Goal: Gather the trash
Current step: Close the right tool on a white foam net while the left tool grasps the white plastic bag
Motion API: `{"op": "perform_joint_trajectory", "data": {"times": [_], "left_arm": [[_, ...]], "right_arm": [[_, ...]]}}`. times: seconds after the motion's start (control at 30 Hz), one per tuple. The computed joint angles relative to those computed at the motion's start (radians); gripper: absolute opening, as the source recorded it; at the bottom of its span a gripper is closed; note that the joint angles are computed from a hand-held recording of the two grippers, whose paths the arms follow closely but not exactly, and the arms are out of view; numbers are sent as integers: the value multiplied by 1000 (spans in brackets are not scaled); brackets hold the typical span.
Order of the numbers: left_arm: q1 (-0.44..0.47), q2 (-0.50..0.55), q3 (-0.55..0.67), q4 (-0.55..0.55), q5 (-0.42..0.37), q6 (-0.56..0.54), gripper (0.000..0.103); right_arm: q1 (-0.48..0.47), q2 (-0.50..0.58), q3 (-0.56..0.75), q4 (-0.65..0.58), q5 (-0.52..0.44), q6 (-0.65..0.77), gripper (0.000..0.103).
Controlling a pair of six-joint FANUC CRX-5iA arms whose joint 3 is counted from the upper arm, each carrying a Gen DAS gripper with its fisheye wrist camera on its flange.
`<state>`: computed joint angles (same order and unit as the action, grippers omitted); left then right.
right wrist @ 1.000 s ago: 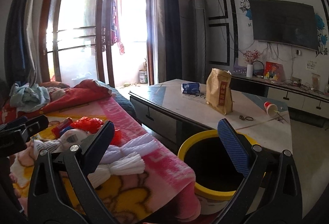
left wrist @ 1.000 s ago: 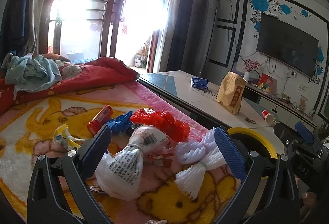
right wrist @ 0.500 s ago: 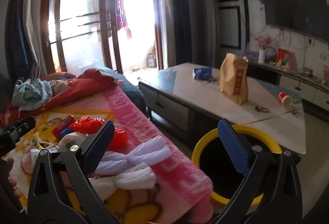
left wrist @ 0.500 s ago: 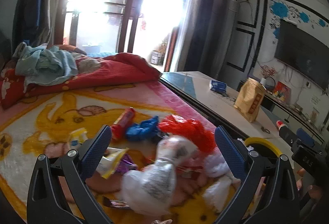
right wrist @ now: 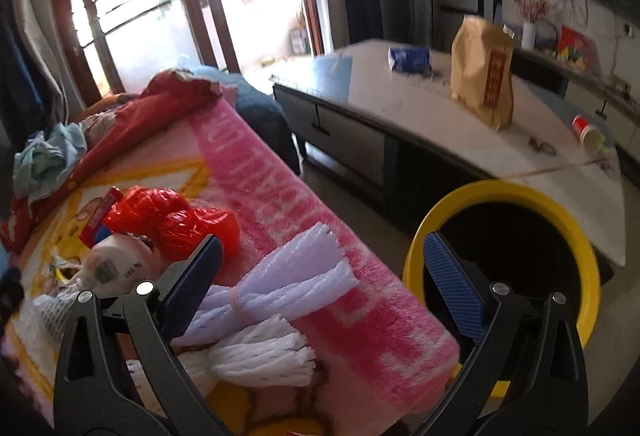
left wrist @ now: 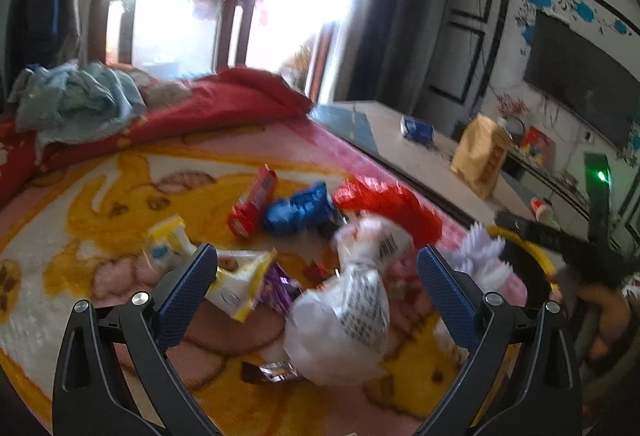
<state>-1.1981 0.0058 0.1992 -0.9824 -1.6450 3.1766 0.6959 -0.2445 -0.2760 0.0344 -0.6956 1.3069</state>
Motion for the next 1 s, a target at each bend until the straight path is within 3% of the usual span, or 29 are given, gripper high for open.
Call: {"op": "perform_joint_trajectory", "data": {"times": [0.07,0.3,0.33,0.47,0.6,0.8,1.0], "left_arm": [[20,7,0,35,15,-15,97],[66,-13,-54,122,126,-29,93],[71,-15,-61,131,141,-32,86],[86,-12,-65,159,166,-39,75],[89,-17,-72,167,176,-35,58],[72,-25,-74,150,184,-31,40],[37,-39,-66,96,161,-14,36]], "right_arm": [[-12,32,34,-27,-45,10,91],[-94,136,175,-247,-209,145,69],[-106,148,190,-275,-230,155,66],[-156,175,235,-395,-294,202,48],[-169,161,236,-440,-283,240,19],[-187,122,227,-481,-246,266,13],[-191,78,213,-491,-187,278,12]]}}
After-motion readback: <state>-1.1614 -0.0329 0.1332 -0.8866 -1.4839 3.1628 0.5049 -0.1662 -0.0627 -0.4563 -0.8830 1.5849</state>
